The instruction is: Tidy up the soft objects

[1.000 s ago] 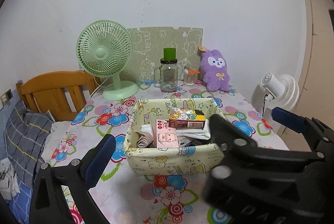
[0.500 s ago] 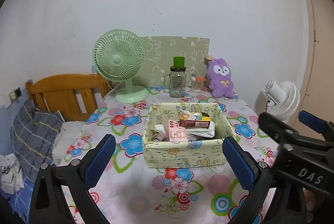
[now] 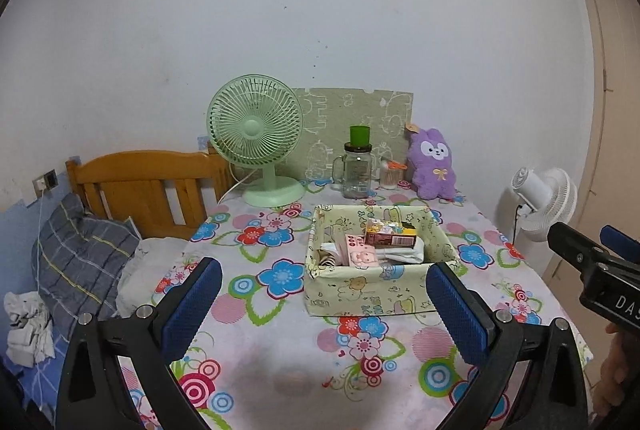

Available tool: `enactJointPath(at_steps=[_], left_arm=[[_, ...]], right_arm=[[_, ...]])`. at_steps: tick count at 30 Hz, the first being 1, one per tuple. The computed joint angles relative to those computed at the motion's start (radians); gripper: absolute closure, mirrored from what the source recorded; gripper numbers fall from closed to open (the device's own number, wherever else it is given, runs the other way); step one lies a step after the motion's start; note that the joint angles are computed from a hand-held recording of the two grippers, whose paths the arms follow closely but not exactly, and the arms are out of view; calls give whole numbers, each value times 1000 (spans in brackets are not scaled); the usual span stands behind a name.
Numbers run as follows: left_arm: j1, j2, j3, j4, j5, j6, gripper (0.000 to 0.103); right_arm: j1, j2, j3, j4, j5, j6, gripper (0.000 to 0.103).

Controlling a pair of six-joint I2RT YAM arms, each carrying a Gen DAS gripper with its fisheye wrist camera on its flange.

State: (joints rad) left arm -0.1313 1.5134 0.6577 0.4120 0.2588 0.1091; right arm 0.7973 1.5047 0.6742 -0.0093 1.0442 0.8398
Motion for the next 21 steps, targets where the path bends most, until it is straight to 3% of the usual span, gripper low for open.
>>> enactJointPath(at_steps=[10, 21], left_arm=[[2, -42, -18, -8, 17, -8, 0], [-1, -55, -34, 19, 2, -45, 0]], right_arm=[[28, -18, -6, -10, 29, 0, 0], [13, -12, -14, 62, -23, -87, 0]])
